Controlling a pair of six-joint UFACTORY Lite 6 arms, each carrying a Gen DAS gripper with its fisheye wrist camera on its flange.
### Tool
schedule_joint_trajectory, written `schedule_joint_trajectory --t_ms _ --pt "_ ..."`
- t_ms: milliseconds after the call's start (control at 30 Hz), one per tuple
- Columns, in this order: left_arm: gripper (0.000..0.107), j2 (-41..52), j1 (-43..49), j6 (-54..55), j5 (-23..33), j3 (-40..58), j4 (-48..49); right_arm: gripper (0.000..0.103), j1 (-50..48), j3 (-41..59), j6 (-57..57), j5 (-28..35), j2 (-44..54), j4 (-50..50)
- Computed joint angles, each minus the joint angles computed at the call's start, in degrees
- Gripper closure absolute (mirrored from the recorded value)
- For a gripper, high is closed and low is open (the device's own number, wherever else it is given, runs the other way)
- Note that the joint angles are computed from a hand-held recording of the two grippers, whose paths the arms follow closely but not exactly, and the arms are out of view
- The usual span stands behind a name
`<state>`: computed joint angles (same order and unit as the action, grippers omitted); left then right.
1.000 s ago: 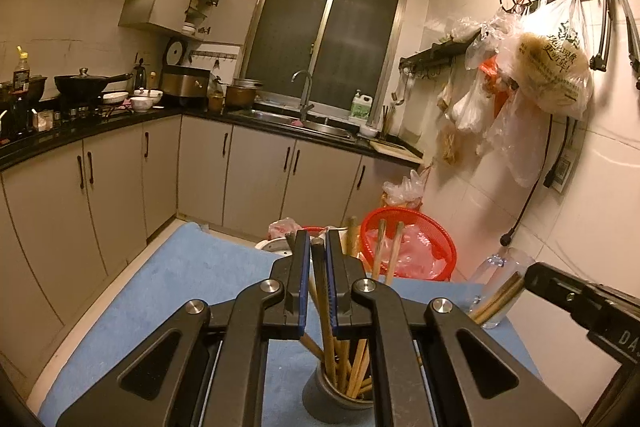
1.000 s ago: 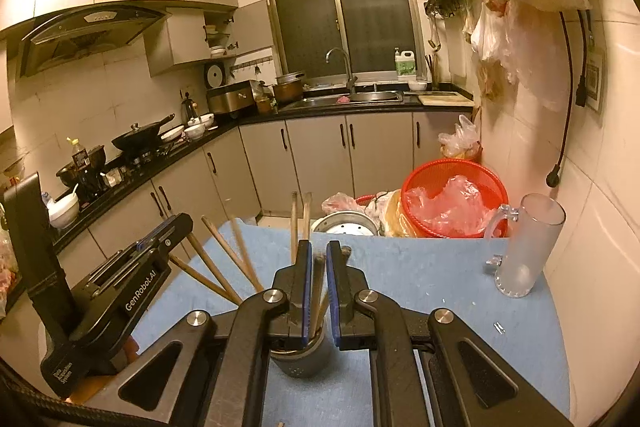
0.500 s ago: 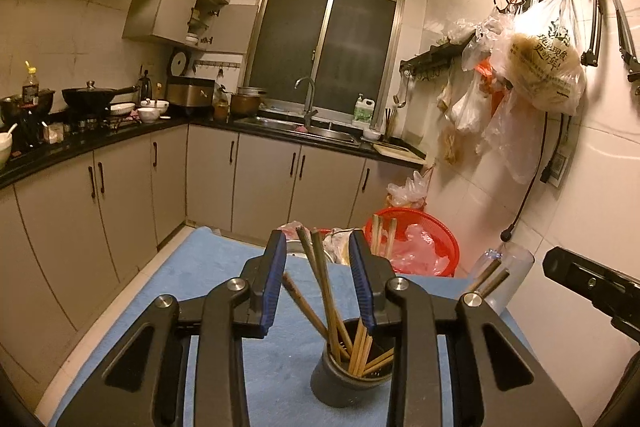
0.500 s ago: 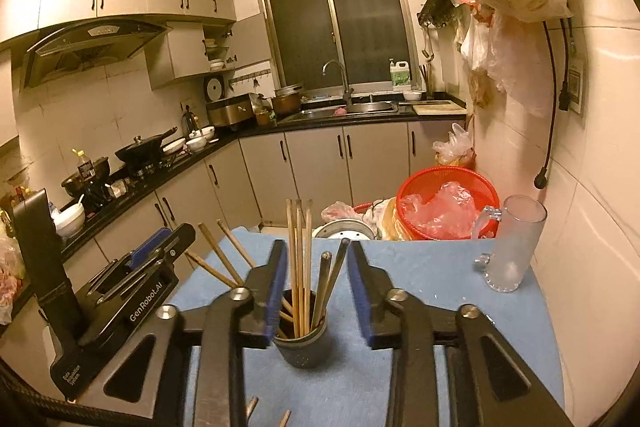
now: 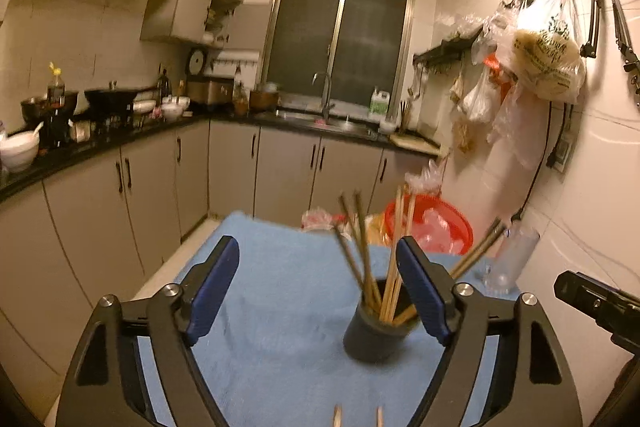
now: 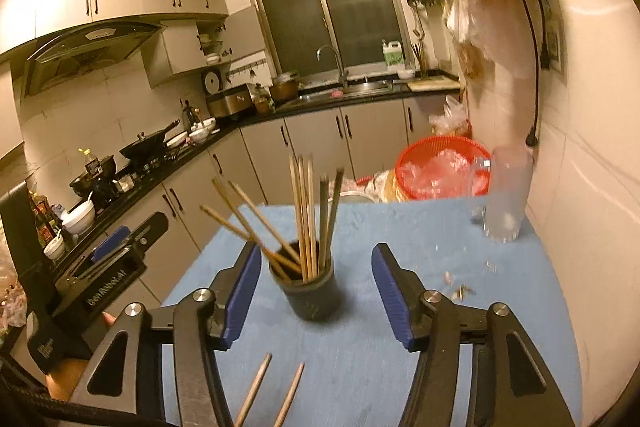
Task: Organize utensils
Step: 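Open both tools to release the chopsticks into the holder and withdraw, then lower both tools and grasp another wooden chopstick with each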
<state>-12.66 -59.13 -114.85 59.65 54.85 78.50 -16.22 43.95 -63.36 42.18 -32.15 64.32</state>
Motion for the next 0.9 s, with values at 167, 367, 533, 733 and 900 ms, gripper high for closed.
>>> schedule_joint_trajectory --t_ms 167,367,533,733,900 --pt "0.021 -5.64 -0.86 2.64 -0.97 -7.21 -8.12 0.037 -2.39 -6.42 -0.07 2.42 -2.47 -1.22" --pt "0.021 -7.96 4.48 11.91 -11.25 -15.28 -22.79 0.037 -0.1 -10.69 1.09 1.37 0.19 -3.86" --pt "0.021 -9.38 4.87 4.06 -19.68 -24.49 -23.54 0.06 3.7 -10.66 1.26 2.09 9.63 -4.1" --pt "0.025 -8.55 5.49 5.17 -21.12 -25.55 -22.57 0.072 9.29 -5.17 3.64 0.74 26.17 -2.63" --pt "0.059 -5.73 11.82 13.59 -27.01 -22.75 -26.62 0.078 16.24 2.03 8.85 -3.23 38.25 -3.13"
